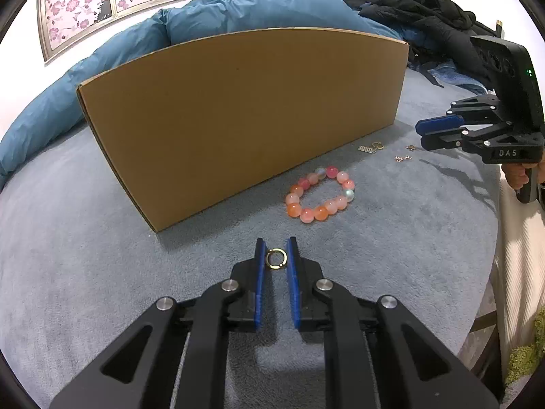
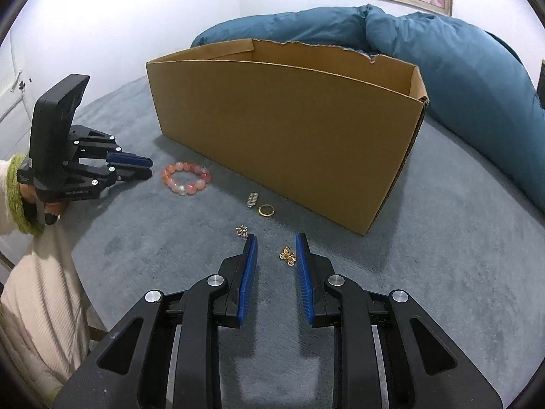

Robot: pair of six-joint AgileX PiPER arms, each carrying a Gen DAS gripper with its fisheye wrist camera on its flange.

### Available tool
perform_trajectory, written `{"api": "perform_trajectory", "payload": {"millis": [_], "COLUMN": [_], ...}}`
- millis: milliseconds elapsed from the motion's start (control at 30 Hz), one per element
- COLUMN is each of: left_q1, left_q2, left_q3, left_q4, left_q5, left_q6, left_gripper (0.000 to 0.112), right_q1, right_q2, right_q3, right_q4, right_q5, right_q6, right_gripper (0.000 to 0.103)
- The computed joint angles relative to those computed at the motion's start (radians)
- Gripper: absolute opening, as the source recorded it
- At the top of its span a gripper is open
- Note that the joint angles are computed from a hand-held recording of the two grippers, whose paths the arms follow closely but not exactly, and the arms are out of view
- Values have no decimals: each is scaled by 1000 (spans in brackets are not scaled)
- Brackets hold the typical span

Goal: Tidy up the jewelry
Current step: 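Close the left tool on the gold ring while the right tool grasps a small charm, then carry the ring and charm over the box and open both tools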

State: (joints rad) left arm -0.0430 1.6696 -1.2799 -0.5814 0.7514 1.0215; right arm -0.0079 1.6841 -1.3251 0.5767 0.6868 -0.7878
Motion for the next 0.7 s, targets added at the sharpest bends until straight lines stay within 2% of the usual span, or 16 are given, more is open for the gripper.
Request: {"api": "perform_trajectory", "payload": {"millis": [433, 700], "left_q1": [4, 4], "left_q2": [-3, -5], "left_q3": [0, 3], "left_q4": [-3, -5], "left_q5": [0, -3], "left_q6": [7, 8], "left_gripper": [11, 11], "right_q1": [-3, -5], "right_q2": [55, 67], "right_q3": [-23, -28], "right_q4": [-25, -33], "right_q5": [10, 18], "right_q6": [26, 41], "right_gripper": [15, 6]}}
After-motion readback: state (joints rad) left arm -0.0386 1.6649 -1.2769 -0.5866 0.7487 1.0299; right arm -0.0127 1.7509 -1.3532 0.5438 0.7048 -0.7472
